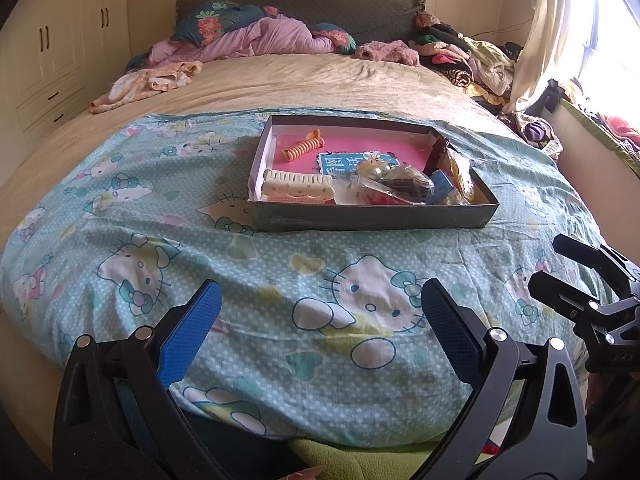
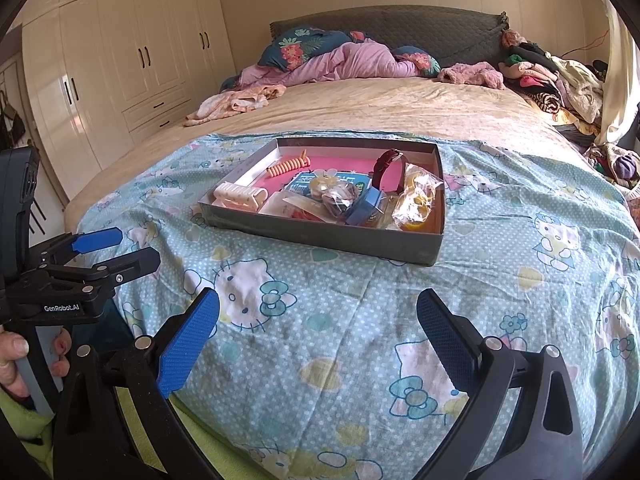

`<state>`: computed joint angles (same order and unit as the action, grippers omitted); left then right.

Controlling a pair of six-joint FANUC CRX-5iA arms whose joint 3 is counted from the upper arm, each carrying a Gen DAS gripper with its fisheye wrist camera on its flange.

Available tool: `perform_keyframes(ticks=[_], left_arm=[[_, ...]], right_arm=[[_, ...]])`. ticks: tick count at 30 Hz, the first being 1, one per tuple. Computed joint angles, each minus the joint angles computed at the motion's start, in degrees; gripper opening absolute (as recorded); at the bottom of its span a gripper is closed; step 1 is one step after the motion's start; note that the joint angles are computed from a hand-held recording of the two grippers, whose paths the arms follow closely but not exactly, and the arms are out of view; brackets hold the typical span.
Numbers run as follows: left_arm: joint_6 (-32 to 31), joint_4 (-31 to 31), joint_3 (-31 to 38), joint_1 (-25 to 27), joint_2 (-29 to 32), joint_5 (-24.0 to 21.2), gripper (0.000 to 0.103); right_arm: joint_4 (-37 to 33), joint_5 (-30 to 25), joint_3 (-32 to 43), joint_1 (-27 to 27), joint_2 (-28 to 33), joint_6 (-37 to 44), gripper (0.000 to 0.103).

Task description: Organize jewelry

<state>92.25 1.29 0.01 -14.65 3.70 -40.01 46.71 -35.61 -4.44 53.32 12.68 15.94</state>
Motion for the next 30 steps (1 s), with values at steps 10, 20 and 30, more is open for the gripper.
perform_keyframes(ticks=[10,20,30], left_arm=[[-0.23,0.18,-0.35,0.02,-0.16,0.13,0.093],[4.1,-5.77,1.04,-1.24,0.4,-2.39,0.093],[12.6,-10.33,10.26,4.71,8.04,-11.6,0.093]], right_arm=[[-0.02,0.02,-0.04,-0.05,0.0,0.09,0.098],[0.16,-1.83,-0.32,-0.51,0.14,-0.85,0.098],[2.2,-6.65,-3.9,-7.6,0.18,-9.38,0.098]])
